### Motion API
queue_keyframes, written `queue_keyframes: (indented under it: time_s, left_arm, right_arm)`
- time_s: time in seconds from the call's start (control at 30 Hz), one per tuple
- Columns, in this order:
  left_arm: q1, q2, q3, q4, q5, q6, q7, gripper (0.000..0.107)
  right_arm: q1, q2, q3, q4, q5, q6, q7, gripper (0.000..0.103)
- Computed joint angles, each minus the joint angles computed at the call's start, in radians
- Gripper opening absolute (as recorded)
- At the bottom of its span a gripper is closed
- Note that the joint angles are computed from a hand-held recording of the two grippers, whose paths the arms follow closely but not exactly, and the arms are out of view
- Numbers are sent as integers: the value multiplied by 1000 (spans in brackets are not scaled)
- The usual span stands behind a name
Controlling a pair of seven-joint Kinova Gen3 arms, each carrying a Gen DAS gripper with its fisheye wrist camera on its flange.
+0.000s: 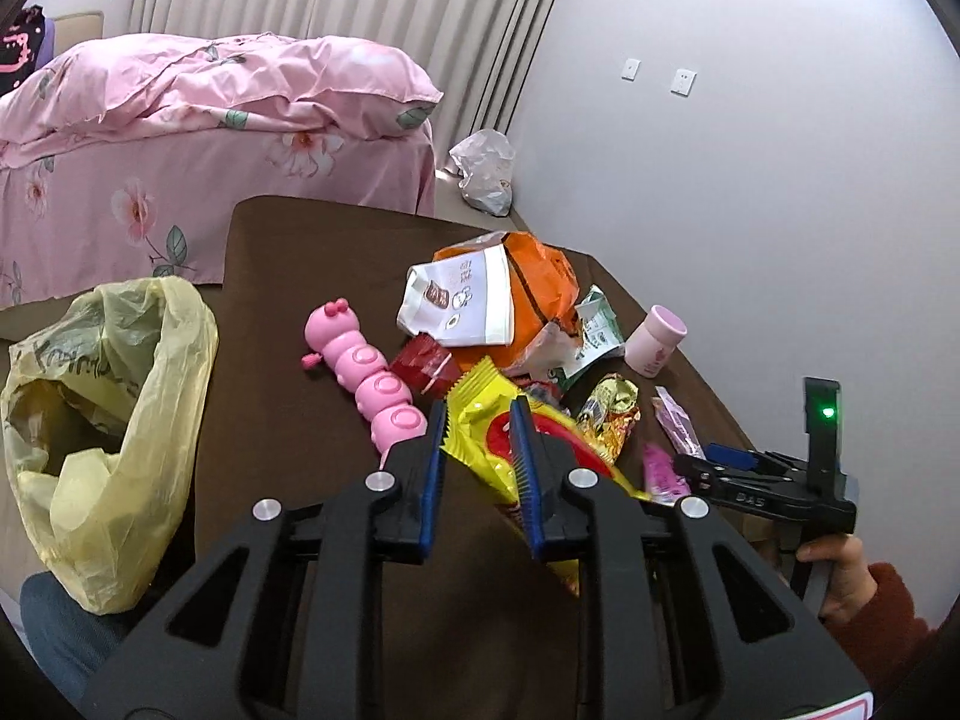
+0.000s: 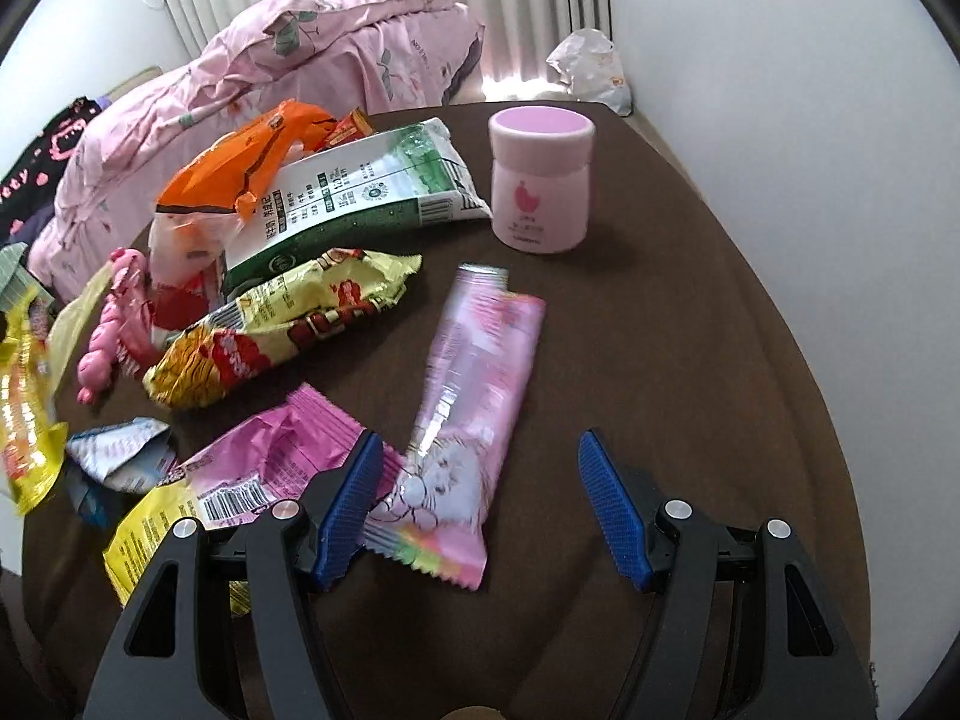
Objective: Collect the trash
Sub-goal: 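Grasp the yellow wafer pack with the left tool while the right tool nears the pink wrapper, then lift the yellow wafer pack with the left tool while the right tool grasps the pink wrapper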
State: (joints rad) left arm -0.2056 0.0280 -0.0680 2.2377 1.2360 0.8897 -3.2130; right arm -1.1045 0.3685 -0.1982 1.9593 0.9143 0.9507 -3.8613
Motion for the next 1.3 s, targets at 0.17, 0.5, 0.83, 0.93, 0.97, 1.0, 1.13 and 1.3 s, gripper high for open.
queue_keyframes:
  time_s: [0.17,0.5,0.83,0.93,0.97,1.0,1.13,1.3]
  left_arm:
    - [-12,34,-3,-10,-28,32,34,20]
    - [-67,101,-6,-80,-182,189,199,55]
    - [-7,223,74,-161,-241,181,532,55]
    - [13,230,90,-163,-220,102,568,53]
    - [21,240,97,-170,-223,87,584,44]
    - [28,249,104,-178,-233,78,599,34]
    - [25,253,117,-170,-232,73,572,16]
    - [4,151,118,-96,-151,36,381,9]
  right_arm:
    - [-25,-22,-32,24,-13,52,-53,64]
    - [-46,-52,-63,88,98,67,-202,64]
    - [-83,-25,-73,57,88,158,-186,64]
    - [-92,-14,-76,36,91,195,-146,64]
    - [-90,-12,-76,31,89,197,-131,64]
    - [-85,-7,-76,22,84,197,-105,64]
    - [-82,5,-69,7,71,195,-51,63]
    - [-69,-12,-58,42,95,128,-85,55]
